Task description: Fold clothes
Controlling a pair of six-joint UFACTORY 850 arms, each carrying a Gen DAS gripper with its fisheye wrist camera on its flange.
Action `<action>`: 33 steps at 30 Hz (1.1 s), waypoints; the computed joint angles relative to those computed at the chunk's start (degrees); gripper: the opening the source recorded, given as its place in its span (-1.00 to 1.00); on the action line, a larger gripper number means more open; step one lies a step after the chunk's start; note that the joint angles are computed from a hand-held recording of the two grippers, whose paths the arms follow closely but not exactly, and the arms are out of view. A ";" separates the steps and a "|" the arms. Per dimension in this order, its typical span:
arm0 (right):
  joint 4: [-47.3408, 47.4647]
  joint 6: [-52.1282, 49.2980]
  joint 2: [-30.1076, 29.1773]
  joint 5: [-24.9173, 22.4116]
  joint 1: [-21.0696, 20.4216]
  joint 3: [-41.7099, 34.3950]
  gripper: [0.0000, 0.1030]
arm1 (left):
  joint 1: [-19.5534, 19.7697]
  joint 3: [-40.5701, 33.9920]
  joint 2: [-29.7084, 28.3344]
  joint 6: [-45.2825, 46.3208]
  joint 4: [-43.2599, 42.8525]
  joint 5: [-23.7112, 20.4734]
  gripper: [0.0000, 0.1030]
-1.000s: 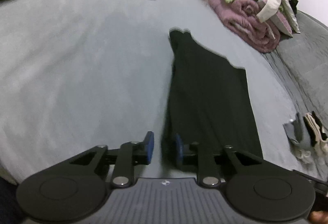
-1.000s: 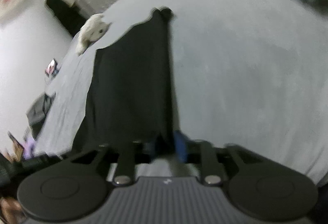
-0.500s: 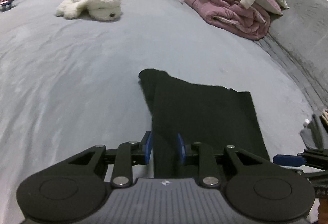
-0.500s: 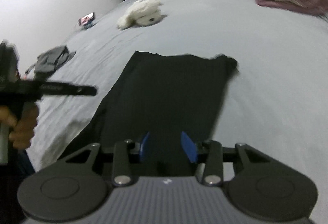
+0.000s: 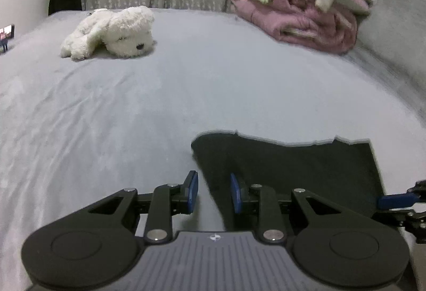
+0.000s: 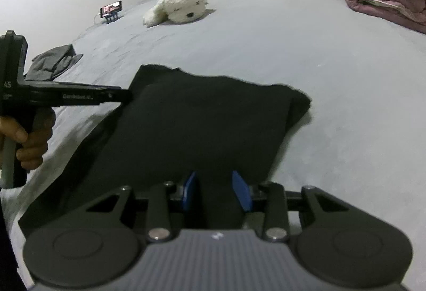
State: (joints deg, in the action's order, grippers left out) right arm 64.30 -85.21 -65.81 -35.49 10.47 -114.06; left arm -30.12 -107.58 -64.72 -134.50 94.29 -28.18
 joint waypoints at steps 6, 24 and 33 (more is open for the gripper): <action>2.55 2.80 -3.29 3.27 -0.58 -6.05 -0.37 | 1.87 -0.53 -0.82 -10.55 13.13 2.78 -0.52; -3.97 11.99 -11.85 3.57 0.96 -20.15 -0.79 | 3.40 -1.64 -1.77 -17.30 19.61 8.62 -0.89; 5.47 2.36 -7.33 8.01 1.41 -12.59 -0.82 | 2.68 0.63 -0.73 -27.71 31.50 2.23 -0.95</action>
